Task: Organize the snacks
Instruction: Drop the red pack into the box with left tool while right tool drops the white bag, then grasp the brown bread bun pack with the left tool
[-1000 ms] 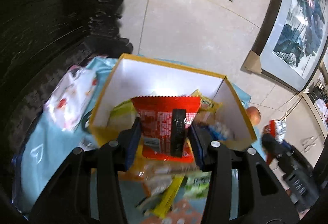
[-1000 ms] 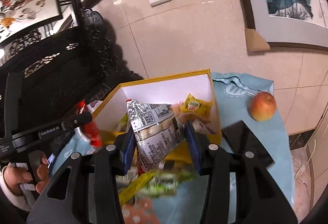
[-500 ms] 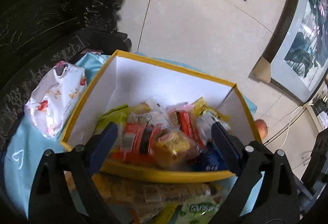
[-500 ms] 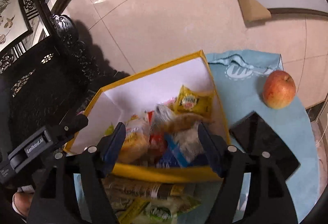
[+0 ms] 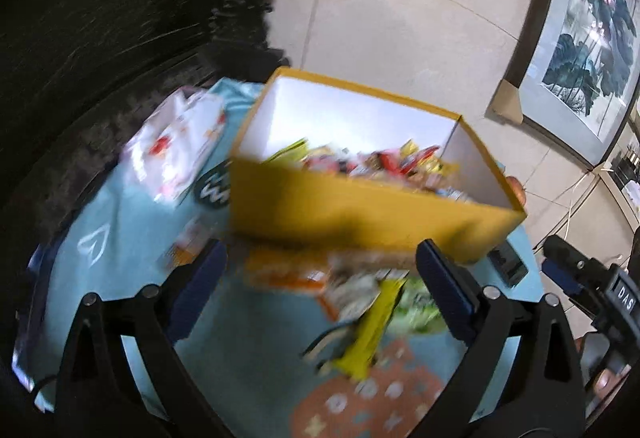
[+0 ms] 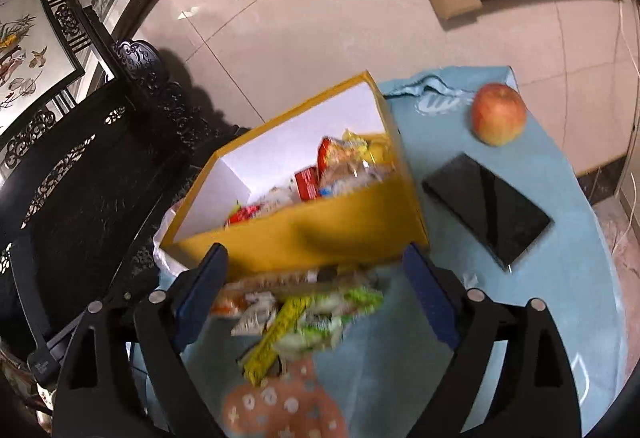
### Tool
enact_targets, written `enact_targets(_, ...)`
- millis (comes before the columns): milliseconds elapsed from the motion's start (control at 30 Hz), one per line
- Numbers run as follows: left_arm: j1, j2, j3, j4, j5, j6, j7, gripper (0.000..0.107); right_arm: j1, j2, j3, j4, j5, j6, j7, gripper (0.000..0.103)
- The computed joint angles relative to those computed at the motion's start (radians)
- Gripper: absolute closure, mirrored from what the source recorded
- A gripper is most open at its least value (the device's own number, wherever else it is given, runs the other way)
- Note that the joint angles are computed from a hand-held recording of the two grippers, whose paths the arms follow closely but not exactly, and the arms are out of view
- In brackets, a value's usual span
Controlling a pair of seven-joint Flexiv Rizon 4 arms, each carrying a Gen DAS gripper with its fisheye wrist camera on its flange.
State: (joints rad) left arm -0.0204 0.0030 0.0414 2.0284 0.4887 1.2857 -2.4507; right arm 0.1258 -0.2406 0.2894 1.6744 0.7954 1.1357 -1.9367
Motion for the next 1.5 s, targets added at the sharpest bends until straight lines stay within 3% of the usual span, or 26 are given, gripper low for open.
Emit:
enact_targets(100,0.015,0.049,0.023,0.098,-0.021,0.048,-0.018,0.008,-0.023,0.013,0.007,0.027,0.063,-0.020,-0.014,0.011)
enact_targets(167,0.030,0.076,0.030,0.160,-0.056,0.084,0.025,0.008,-0.025,0.009,0.006,0.037,0.094,-0.020,-0.028,0.011)
enact_targets(267,0.087,0.119,-0.005,0.177,0.033,0.037,-0.027,0.008,-0.036,-0.012,0.011,0.039,0.146,-0.031,-0.094,0.011)
enact_targets(400,0.122,0.123,-0.004,0.207,-0.021,0.033,-0.034,0.008,-0.050,-0.032,-0.004,0.025,0.178,-0.079,-0.080,0.011)
enact_targets(500,0.154,0.093,-0.023,0.178,0.006,-0.004,-0.095,0.008,-0.061,-0.024,-0.007,0.027,0.199,-0.085,-0.060,0.011)
enact_targets(633,0.150,0.027,-0.028,0.081,0.143,-0.101,-0.215,0.008,-0.073,-0.003,-0.005,0.029,0.248,-0.096,-0.113,0.011)
enact_targets(700,0.121,0.002,-0.035,0.005,0.303,-0.234,-0.337,0.008,-0.072,0.005,-0.009,0.030,0.263,-0.118,-0.125,0.011)
enact_targets(767,0.087,-0.020,-0.030,-0.041,0.395,-0.321,-0.406,0.008,-0.069,0.010,-0.013,0.028,0.273,-0.152,-0.133,0.011)
enact_targets(833,0.065,-0.043,-0.010,-0.068,0.419,-0.339,-0.420,0.008,-0.061,0.015,-0.020,0.030,0.270,-0.172,-0.134,0.011)
enact_targets(1133,0.013,-0.160,0.062,-0.146,0.308,-0.314,-0.264,0.006,-0.045,0.030,-0.043,0.034,0.271,-0.284,-0.132,0.011)
enact_targets(1333,0.081,-0.227,0.081,-0.079,-0.025,-0.125,-0.079,0.006,-0.021,0.034,-0.049,0.037,0.237,-0.320,-0.124,0.011)
enact_targets(1400,0.034,-0.236,0.110,-0.111,0.006,-0.186,-0.081,0.007,-0.012,0.034,-0.050,0.041,0.219,-0.314,-0.118,0.011)
enact_targets(1500,-0.015,-0.228,0.133,-0.129,0.057,-0.259,-0.081,0.023,-0.003,0.032,-0.051,0.045,0.202,-0.299,-0.101,0.011)
